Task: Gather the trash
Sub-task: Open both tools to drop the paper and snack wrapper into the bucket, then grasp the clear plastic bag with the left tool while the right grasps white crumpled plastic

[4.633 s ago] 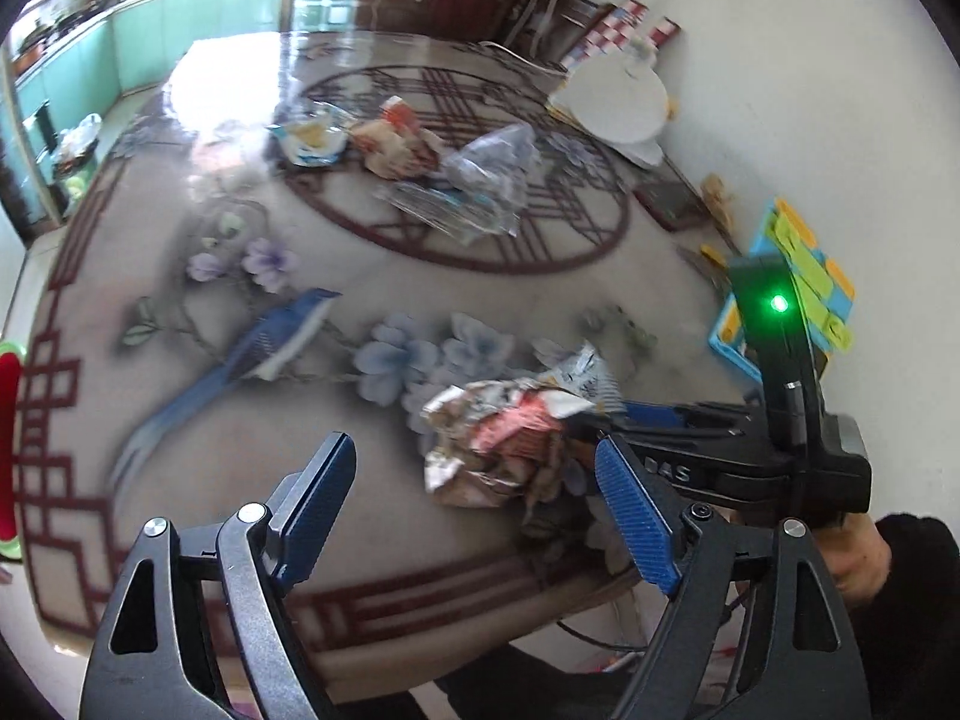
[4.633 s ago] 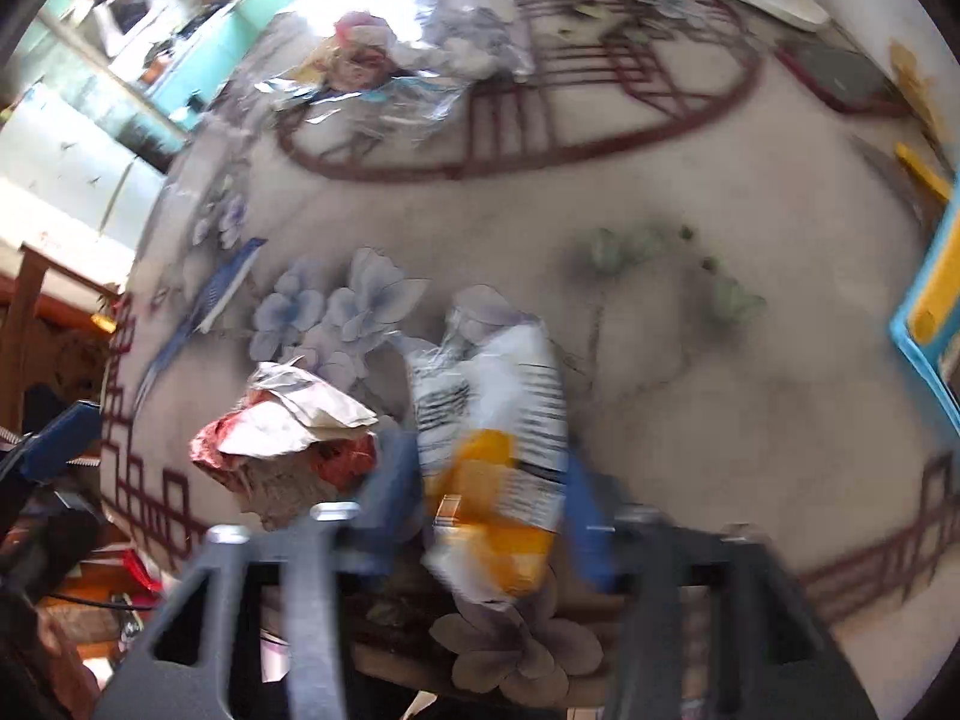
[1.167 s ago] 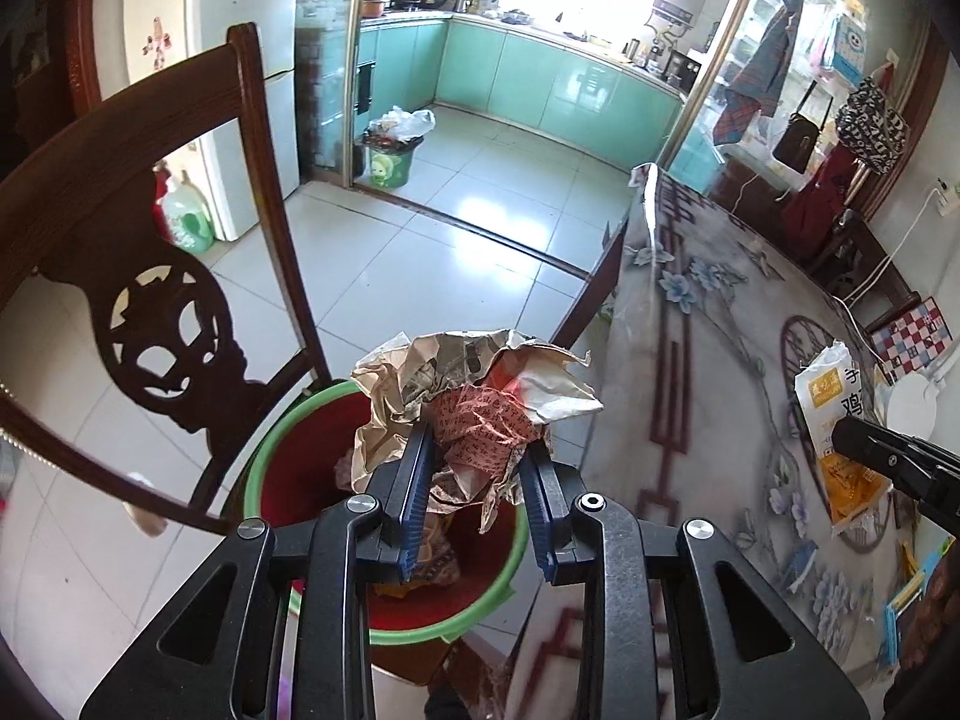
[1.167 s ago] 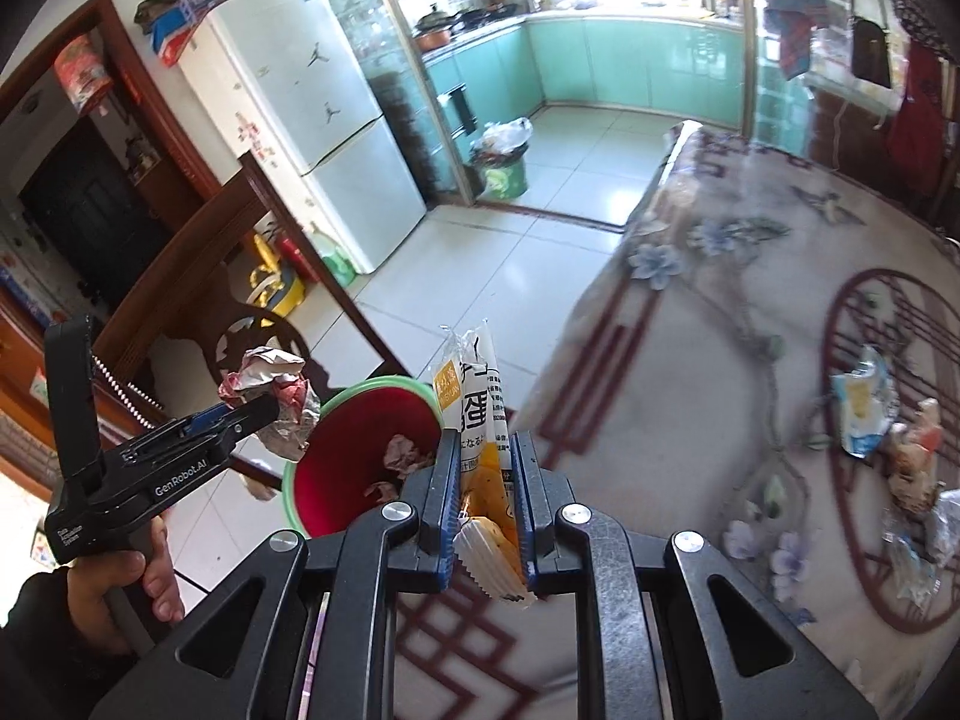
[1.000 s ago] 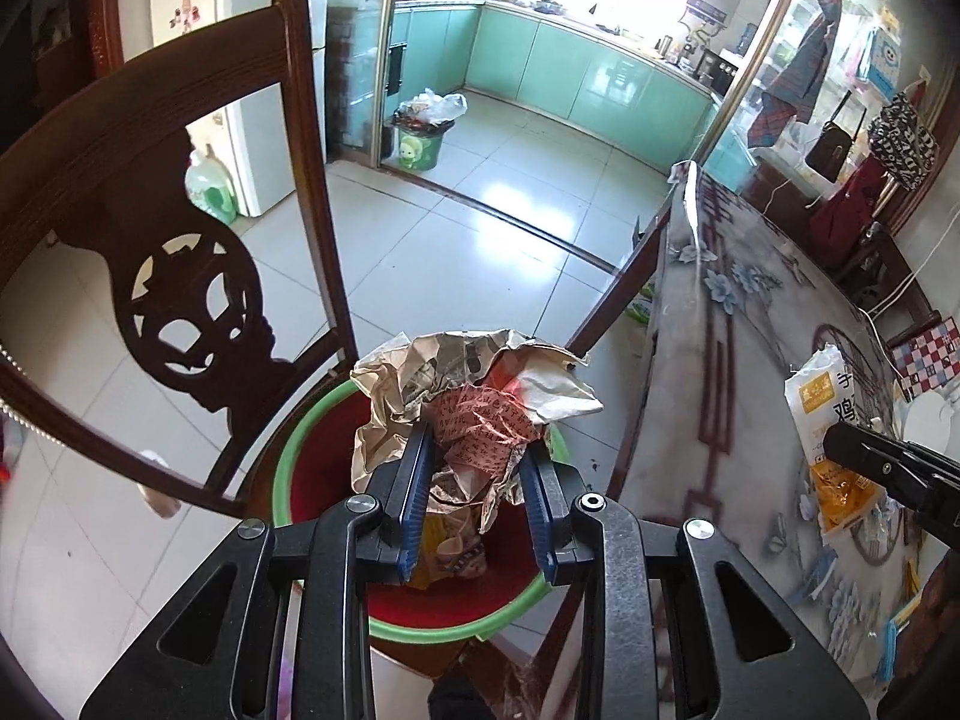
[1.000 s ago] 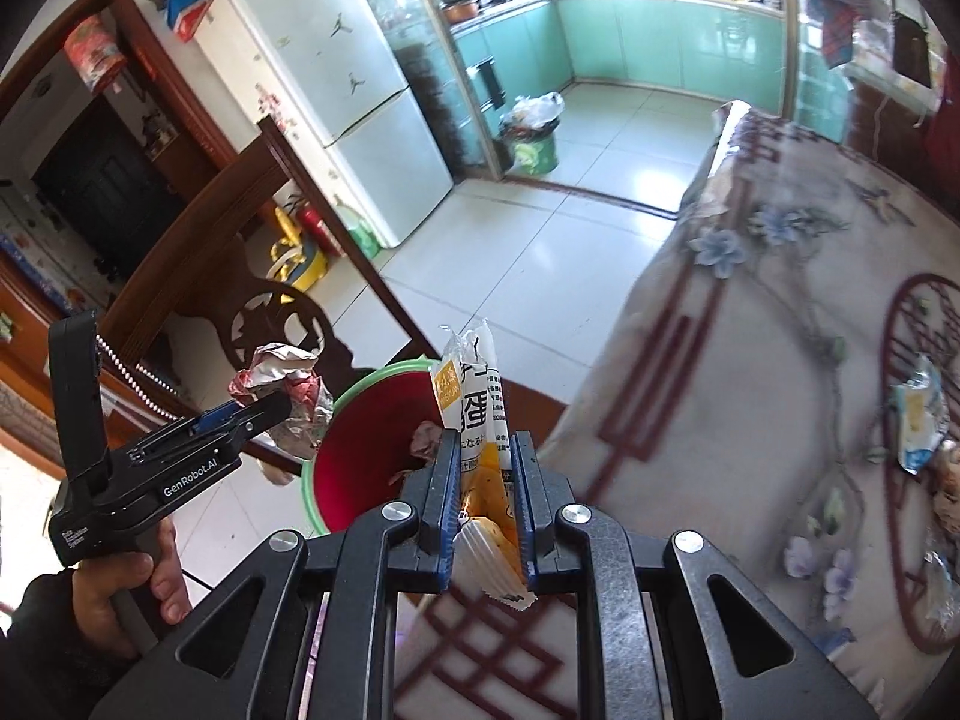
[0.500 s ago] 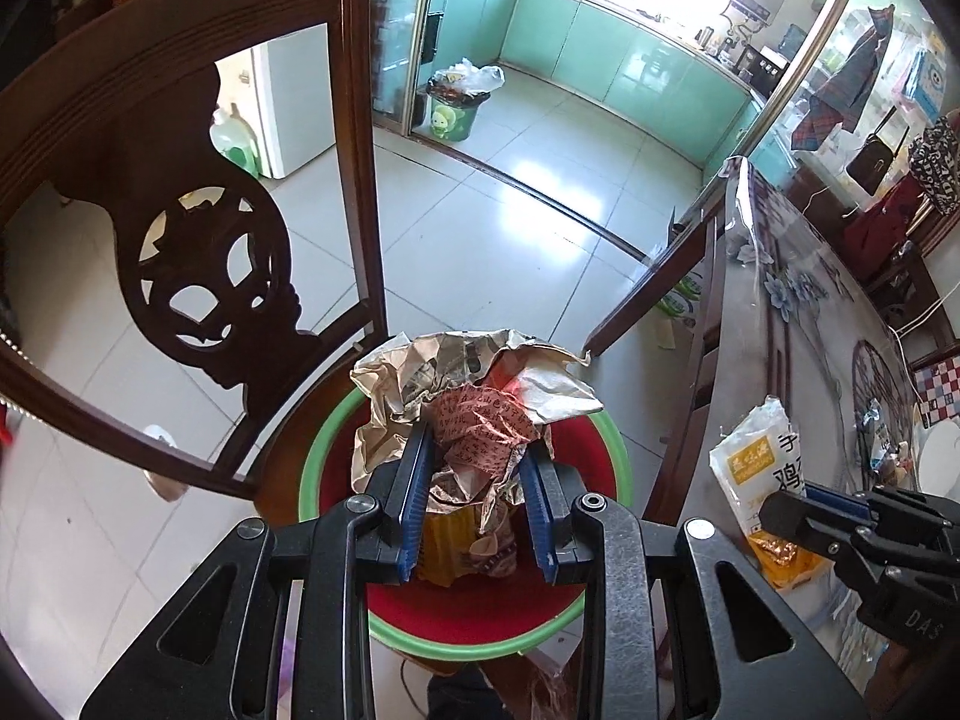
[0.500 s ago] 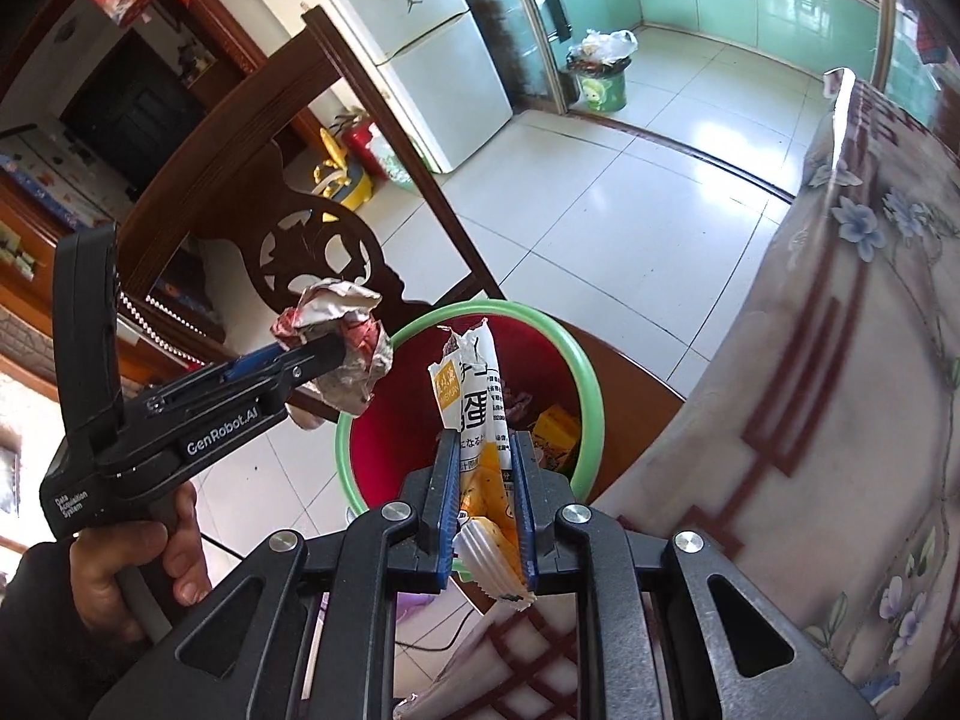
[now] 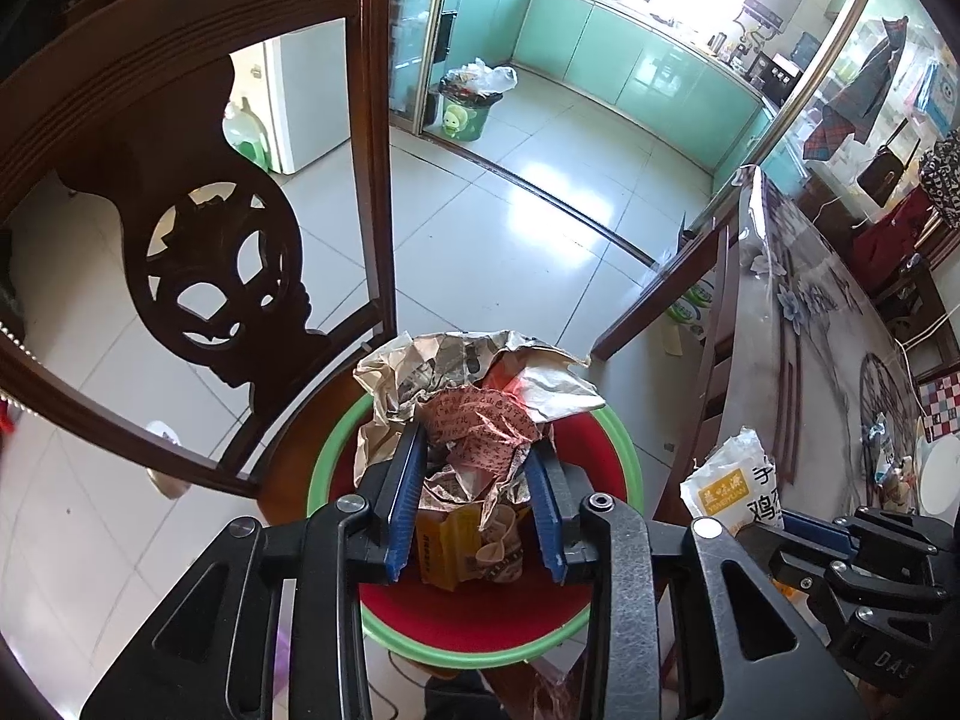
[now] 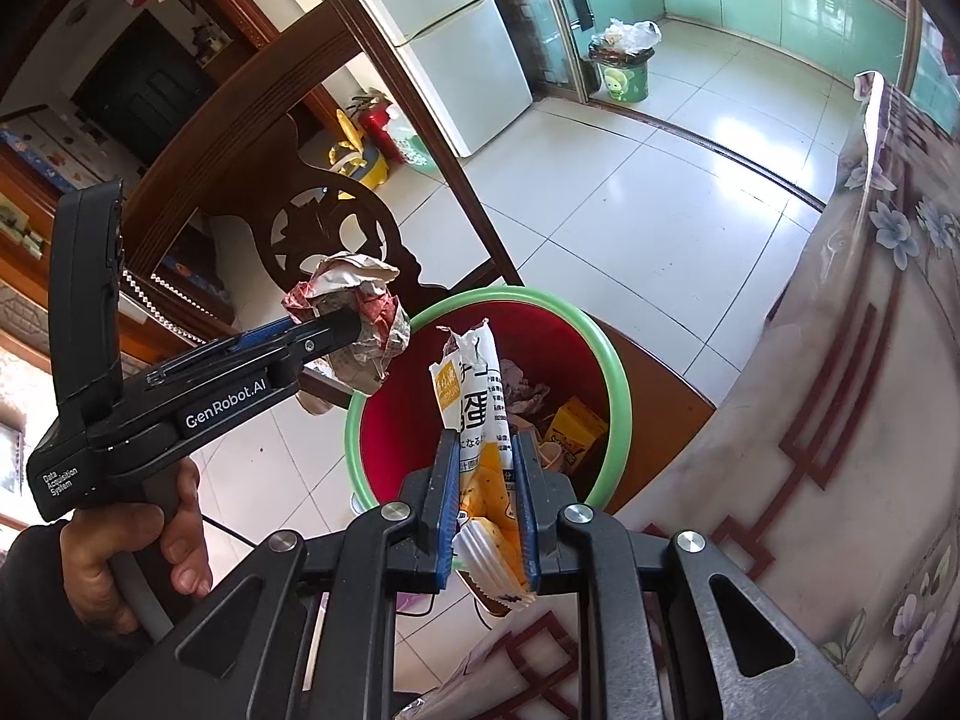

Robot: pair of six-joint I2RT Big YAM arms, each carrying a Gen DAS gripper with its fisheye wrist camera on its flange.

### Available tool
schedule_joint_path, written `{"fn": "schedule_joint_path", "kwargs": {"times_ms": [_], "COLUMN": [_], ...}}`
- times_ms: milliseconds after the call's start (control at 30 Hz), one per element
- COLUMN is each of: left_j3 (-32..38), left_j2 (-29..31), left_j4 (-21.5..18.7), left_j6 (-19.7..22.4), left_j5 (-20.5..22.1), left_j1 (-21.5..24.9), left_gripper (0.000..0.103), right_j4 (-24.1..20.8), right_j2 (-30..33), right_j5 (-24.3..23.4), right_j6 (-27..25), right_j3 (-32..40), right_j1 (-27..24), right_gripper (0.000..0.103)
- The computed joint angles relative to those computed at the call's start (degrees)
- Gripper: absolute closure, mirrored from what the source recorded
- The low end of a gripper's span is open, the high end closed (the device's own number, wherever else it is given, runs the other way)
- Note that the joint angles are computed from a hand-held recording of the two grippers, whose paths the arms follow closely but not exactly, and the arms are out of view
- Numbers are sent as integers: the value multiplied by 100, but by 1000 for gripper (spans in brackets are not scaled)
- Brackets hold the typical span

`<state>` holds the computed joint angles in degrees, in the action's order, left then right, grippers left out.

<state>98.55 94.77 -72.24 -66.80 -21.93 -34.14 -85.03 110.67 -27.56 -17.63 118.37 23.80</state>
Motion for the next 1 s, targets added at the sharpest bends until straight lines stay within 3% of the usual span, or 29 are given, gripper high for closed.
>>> {"fn": "schedule_joint_path", "kwargs": {"times_ms": [67, 100, 133, 233, 300, 533, 1000], "left_j3": [4, 25, 23, -3, -12, -28, 411], "left_j2": [-16, -12, -28, -92, -123, -184, 13], "left_j4": [-8, -48, -68, -80, -129, -260, -421], "left_j6": [-90, -140, -195, -289, -330, -494, -394], "left_j5": [-75, -126, -210, -375, -437, -541, -750], "left_j1": [-9, -9, -18, -38, -43, -132, -419], "left_gripper": [52, 36, 27, 26, 26, 25, 25], "right_j4": [-19, 9, 41, 143, 225, 364, 663], "right_j2": [-9, -25, -45, -132, -206, -409, -942], "right_j5": [-5, -1, -9, -34, -51, -143, -339], "right_j6": [-38, -47, -48, -111, -139, -91, 91], "right_j3": [-13, -38, -70, -173, -250, -448, -959], "right_j1": [30, 43, 64, 109, 131, 120, -147], "right_gripper": [85, 84, 80, 63, 61, 59, 57]}}
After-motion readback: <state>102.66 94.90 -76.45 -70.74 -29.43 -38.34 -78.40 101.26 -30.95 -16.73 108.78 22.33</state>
